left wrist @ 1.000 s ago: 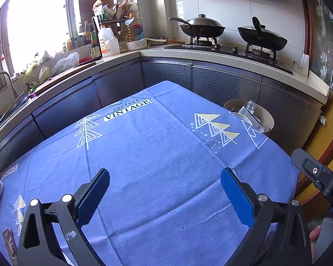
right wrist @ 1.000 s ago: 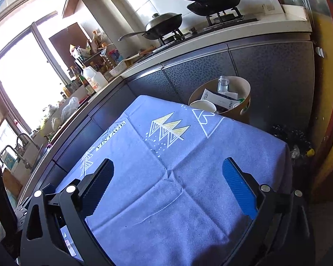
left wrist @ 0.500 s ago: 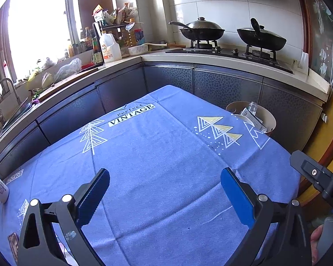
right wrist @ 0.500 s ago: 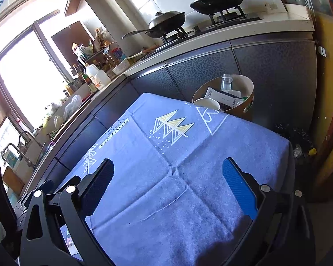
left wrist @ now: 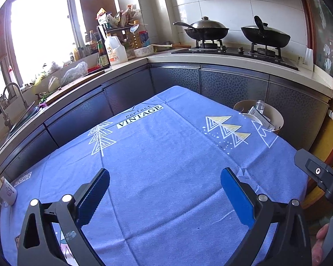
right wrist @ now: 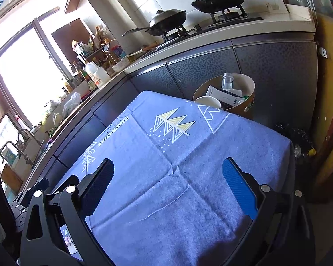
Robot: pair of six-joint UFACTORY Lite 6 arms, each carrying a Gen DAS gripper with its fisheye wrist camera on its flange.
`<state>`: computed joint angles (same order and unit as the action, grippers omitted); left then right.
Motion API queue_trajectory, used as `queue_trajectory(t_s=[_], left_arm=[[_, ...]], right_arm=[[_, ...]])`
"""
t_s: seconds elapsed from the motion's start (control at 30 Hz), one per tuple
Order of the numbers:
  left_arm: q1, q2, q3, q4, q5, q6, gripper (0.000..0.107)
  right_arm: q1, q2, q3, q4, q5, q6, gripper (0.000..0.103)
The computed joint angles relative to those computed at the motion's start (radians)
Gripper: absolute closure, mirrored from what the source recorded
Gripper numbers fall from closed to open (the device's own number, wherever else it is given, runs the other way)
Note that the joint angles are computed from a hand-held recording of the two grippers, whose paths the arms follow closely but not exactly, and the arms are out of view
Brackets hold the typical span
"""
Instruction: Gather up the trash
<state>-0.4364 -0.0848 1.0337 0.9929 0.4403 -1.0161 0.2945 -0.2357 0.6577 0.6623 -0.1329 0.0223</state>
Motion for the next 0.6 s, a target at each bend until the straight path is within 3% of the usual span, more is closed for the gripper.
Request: queue_trajectory(t_s=[0.13,0.33,0.5,0.6], left_arm=[[0.008,0.005,0.004,-0.023,0.002,0.020,0.008],[0.033,0.024,0.026,-0.079,0.010,0.071,0.008],[0.078,-0.003,0.015,-0.210,-0.037,0.203,0.008],[0.076,-0.006,0.014,-0.187,-0.031,0.196,0.008]], right_arm=[[0.007,-0.002,-0.013,0.016,-0.029,0.002,0.006],[0.008,0.015,-0.032,-0.369,-0.060,0.358,0.006],[0.013,0.031,-0.032,-0.491,-0.081,0.500,0.006],[0.000,0.032,-0.041,-0.614,-0.091,0.647,0.006]])
